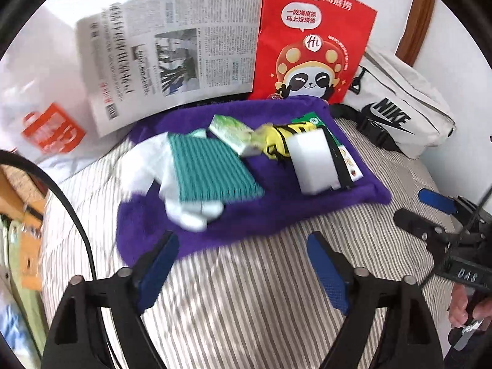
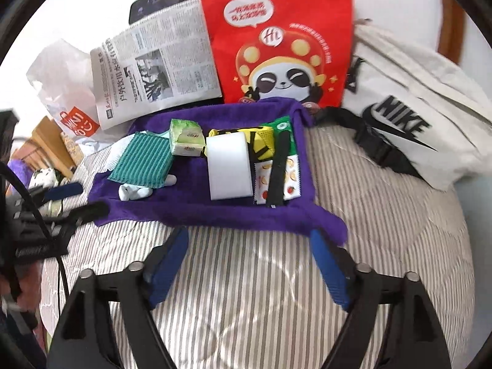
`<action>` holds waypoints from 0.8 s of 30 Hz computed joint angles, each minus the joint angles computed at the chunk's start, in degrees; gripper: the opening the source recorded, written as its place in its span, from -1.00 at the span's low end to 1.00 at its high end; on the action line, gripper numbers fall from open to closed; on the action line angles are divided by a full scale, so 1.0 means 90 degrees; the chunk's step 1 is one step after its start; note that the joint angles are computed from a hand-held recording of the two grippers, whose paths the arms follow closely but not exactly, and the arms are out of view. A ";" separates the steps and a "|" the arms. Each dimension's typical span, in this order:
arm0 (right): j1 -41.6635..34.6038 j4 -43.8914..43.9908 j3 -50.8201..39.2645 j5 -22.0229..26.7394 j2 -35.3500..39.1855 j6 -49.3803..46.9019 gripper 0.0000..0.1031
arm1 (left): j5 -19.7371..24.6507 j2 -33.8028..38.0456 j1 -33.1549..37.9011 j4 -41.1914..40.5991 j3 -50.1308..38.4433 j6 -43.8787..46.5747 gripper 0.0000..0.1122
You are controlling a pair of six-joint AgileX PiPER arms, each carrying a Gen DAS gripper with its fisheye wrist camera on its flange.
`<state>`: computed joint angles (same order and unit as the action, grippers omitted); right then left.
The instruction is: Organize soft objects
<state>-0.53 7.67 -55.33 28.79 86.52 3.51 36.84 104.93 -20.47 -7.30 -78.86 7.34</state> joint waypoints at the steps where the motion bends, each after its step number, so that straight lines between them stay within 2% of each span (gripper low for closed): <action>1: 0.0041 -0.0135 0.0122 0.0043 -0.0183 0.0177 0.65 | -0.0073 -0.0200 -0.0100 0.0259 0.0256 -0.0298 0.56; 5: 0.0450 -0.1238 0.0620 0.0357 -0.0994 0.1502 0.76 | -0.0187 -0.1098 -0.0363 0.1023 0.1339 -0.1315 0.59; 10: 0.1106 -0.2269 0.1147 0.0789 -0.1918 0.2795 0.87 | -0.0222 -0.2133 -0.0417 0.1015 0.2438 -0.1699 0.64; 13: 0.1318 -0.2300 0.1297 0.1069 -0.2325 0.2936 0.87 | -0.0022 -0.2638 -0.0563 0.1263 0.2796 -0.2159 0.64; 17: 0.1916 -0.2956 0.1353 0.1789 -0.2866 0.3748 0.87 | 0.0264 -0.3191 -0.0912 0.1866 0.3075 -0.2925 0.64; 20: 0.2112 -0.3022 0.1362 0.2135 -0.3241 0.3878 0.87 | 0.0522 -0.3586 -0.1257 0.2342 0.3185 -0.3492 0.64; 24: 0.2195 -0.2954 0.1394 0.2488 -0.3584 0.3938 0.87 | 0.0676 -0.3838 -0.1479 0.2456 0.3302 -0.3702 0.64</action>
